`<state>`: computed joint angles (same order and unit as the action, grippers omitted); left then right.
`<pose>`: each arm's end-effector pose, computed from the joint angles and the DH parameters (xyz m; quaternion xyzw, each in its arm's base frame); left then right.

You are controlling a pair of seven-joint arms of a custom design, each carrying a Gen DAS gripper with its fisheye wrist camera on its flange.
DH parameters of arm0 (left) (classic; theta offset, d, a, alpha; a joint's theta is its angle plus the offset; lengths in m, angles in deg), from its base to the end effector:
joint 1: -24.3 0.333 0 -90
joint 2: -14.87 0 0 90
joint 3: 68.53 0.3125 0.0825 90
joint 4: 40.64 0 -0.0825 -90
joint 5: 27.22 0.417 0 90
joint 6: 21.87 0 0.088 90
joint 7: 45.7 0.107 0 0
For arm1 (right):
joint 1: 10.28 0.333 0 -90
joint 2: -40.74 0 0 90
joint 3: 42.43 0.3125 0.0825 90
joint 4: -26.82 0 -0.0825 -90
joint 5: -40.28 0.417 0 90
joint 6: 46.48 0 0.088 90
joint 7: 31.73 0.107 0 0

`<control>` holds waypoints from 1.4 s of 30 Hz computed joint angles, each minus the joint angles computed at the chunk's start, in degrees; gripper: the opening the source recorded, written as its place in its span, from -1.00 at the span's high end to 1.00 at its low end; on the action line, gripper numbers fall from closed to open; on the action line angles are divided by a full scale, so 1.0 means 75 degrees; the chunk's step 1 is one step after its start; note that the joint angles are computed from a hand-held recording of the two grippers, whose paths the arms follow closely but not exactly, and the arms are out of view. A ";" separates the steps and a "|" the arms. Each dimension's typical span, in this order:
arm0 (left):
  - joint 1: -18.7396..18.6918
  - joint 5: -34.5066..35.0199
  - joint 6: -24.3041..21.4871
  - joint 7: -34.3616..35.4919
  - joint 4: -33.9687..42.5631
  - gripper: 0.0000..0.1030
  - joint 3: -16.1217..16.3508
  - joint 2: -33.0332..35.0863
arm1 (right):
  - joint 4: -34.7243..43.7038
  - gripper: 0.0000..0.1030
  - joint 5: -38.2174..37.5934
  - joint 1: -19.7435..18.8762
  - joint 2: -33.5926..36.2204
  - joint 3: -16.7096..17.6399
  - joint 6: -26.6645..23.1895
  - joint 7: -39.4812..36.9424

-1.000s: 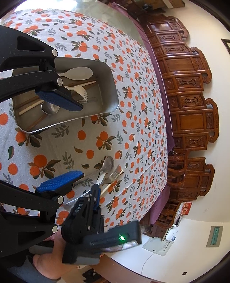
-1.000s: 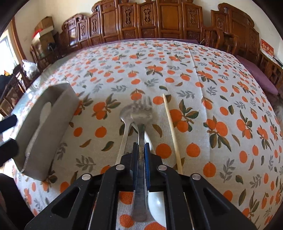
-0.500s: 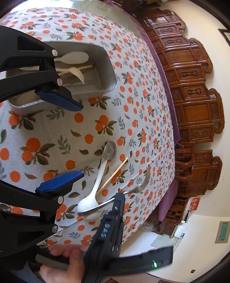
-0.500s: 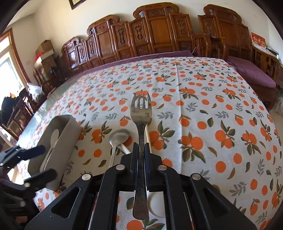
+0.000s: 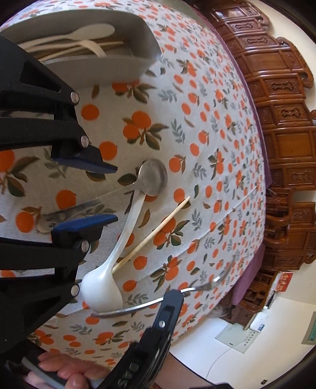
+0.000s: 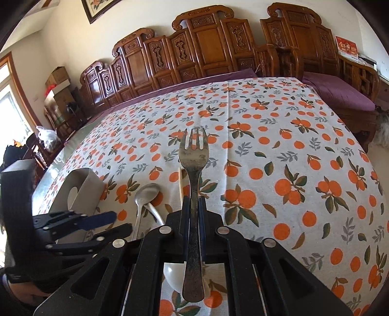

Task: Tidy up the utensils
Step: 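Grasp a metal spoon with the left tool while the right tool holds the fork, then carry the metal spoon into the grey tray and open the left tool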

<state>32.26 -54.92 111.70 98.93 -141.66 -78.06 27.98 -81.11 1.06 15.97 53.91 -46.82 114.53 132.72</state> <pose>0.6843 -0.0191 0.4559 -0.4091 0.8712 -0.2572 0.0863 0.6200 0.2852 0.4387 -0.5339 0.7517 -0.2005 0.3312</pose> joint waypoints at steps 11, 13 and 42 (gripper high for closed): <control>-0.0179 0.0779 0.0404 -0.0651 0.0002 0.74 -0.0061 0.0252 | 0.0101 0.83 0.0317 0.0038 0.0132 0.0020 0.0105 -0.0385; -0.0145 0.0822 0.0378 -0.0695 0.0050 0.84 -0.0059 0.0275 | 0.0129 0.83 0.0374 0.0068 0.0153 0.0008 0.0129 -0.0456; 0.0415 -0.0835 -0.0237 0.0662 -0.0289 0.90 0.0491 -0.0811 | 0.0500 0.84 0.0637 0.0626 0.0299 -0.0147 0.0586 -0.1043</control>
